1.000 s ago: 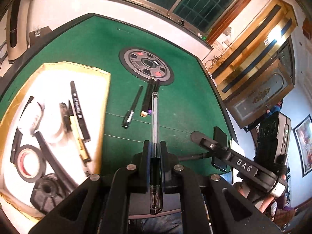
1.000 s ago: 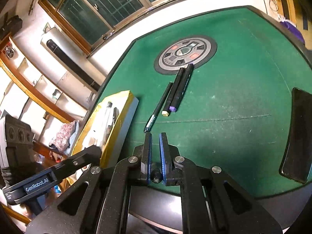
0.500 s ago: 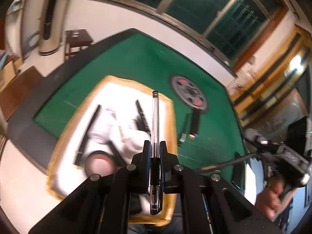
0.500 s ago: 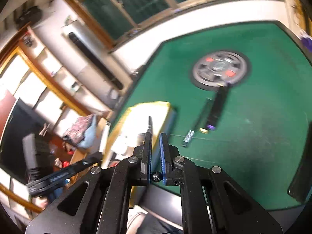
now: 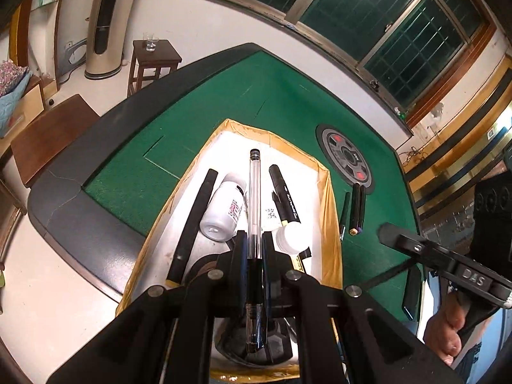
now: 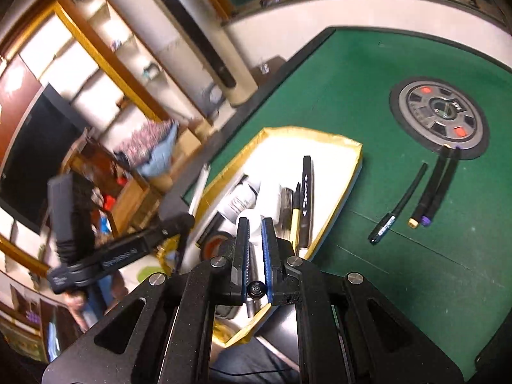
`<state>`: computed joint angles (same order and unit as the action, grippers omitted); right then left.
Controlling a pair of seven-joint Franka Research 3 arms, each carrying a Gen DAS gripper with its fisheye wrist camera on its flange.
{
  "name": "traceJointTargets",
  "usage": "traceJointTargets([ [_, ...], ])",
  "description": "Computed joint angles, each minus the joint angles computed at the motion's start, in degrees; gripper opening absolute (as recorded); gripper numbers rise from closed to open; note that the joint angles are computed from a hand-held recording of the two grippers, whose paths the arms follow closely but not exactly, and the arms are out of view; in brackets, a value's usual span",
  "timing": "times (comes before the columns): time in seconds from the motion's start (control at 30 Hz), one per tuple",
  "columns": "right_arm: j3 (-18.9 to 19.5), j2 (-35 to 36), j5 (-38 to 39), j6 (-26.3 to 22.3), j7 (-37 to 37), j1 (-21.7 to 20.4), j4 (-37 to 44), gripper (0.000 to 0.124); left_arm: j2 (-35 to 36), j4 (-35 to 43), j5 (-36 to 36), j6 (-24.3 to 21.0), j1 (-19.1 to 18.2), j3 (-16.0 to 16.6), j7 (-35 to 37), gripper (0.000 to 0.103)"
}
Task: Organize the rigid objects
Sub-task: 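Carry both pens over the white tray and open both grippers, then withdraw both grippers from the tray back over the table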
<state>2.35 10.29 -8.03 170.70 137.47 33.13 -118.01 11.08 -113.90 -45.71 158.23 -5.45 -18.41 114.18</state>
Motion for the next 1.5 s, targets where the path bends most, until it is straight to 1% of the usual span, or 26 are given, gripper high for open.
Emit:
traceJointTargets([
  [0.1,0.43,3.06,1.43,-2.38,-2.03,-0.75,3.73,0.007,1.22,1.13,1.14,-0.54,-0.1,-0.07,0.21,0.006],
  [0.17,-0.94,5.07,0.51,-3.21,-1.77,0.02,6.34,0.007,2.13,1.93,2.79,-0.93,-0.15,-0.04,-0.6,0.006],
  [0.27,-0.16,9.16,3.91,-4.53,-5.12,-1.57,11.5,0.007,3.67,3.19,4.82,-1.96,0.19,-0.3,-1.67,0.006],
  [0.4,0.78,15.87,8.17,-8.1,-10.68,-3.1,20.29,0.007,4.51,3.34,7.98,-2.03,0.24,-0.65,-3.32,0.006],
  [0.5,3.86,20.95,13.94,-11.3,-16.8,-6.11,26.25,0.008,4.61,2.95,10.44,-1.4,0.11,-0.8,-4.58,0.006],
  [0.57,3.93,23.53,16.16,-12.7,-19.01,-6.37,29.07,0.008,4.59,2.82,12.08,-1.23,0.1,-1.06,-4.89,0.006],
  [0.67,2.94,25.87,18.13,-14.45,-19.84,-5.85,31.63,0.008,4.57,2.69,14.99,-1.2,-0.29,-1.03,-5.96,0.006],
  [0.77,2.83,27.1,19.65,-15.23,-20.8,-5.88,32.71,0.008,4.98,3.22,17.26,-1.9,-0.51,-0.92,-7.81,0.006],
  [0.83,1.69,27.53,19.52,-16.08,-19.78,-5.0,33.17,0.008,5.26,3.46,18.61,-2.04,-0.62,-0.79,-9.1,0.006],
  [0.9,1.58,27.89,19.71,-16.11,-19.72,-4.9,33.43,0.008,5.19,3.28,19.57,-1.78,-0.6,-0.74,-10.38,0.007],
  [0.97,2.5,28.03,20.83,-15.17,-20.8,-5.63,33.08,0.008,4.67,2.33,22.23,-0.06,-1.42,-0.1,-12.41,0.007],
  [1.0,3.99,28.1,22.29,-14.82,-22.63,-6.95,32.75,0.008,4.72,2.26,23.44,0.52,-1.75,0.13,-13.64,0.007],
  [1.07,5.75,28.07,24.65,-14.3,-25.2,-8.37,32.35,0.009,4.83,2.39,24.3,0.33,-1.43,-0.19,-14.72,0.008],
  [1.1,6.31,27.76,25.88,-13.19,-26.17,-8.85,31.61,0.009,4.84,2.39,24.48,0.26,-1.21,-0.31,-15.18,0.008],
  [1.17,7.06,25.96,28.19,-9.45,-27.62,-9.39,28.71,0.009,4.71,2.19,24.47,0.3,-0.75,-0.47,-16.21,0.009],
  [1.2,7.32,24.85,29.04,-7.88,-28.27,-9.45,27.25,0.011,4.73,2.19,23.96,0.2,-0.32,-0.78,-16.16,0.011],
  [1.23,7.62,23.86,29.95,-6.54,-28.89,-9.67,25.92,0.015,4.35,1.82,22.99,0.37,0.23,-1.25,-15.76,0.012],
  [1.27,7.8,22.58,30.9,-4.88,-29.11,-9.69,24.23,0.021,3.79,1.16,22.09,1.09,0.59,-1.62,-15.29,0.017],
  [1.3,8.56,20.77,32.17,-2.68,-30.06,-10.2,21.85,0.024,3.44,0.66,21.52,1.96,0.67,-1.79,-15.02,0.026],
  [1.33,9.53,19.37,33.26,-0.92,-31.47,-10.82,19.98,0.028,2.61,-0.37,20.22,3.2,1.06,-2.28,-14.14,0.033],
  [1.37,10.85,17.93,34.62,0.94,-33.18,-11.66,18.0,0.029,1.75,-1.35,18.86,4.28,1.36,-2.67,-13.31,0.044],
  [1.4,12.68,16.23,36.54,3.04,-35.07,-12.89,15.7,0.029,1.06,-2.16,17.51,5.32,1.51,-2.95,-12.62,0.046],
  [1.47,18.83,12.78,42.25,7.66,-40.69,-17.42,10.4,0.03,-0.88,-3.97,12.84,7.13,2.17,-4.21,-9.24,0.046],
  [1.5,23.33,11.08,45.94,10.07,-44.36,-20.89,7.55,0.03,-1.82,-4.61,10.7,7.47,2.06,-4.5,-7.7,0.046],
])
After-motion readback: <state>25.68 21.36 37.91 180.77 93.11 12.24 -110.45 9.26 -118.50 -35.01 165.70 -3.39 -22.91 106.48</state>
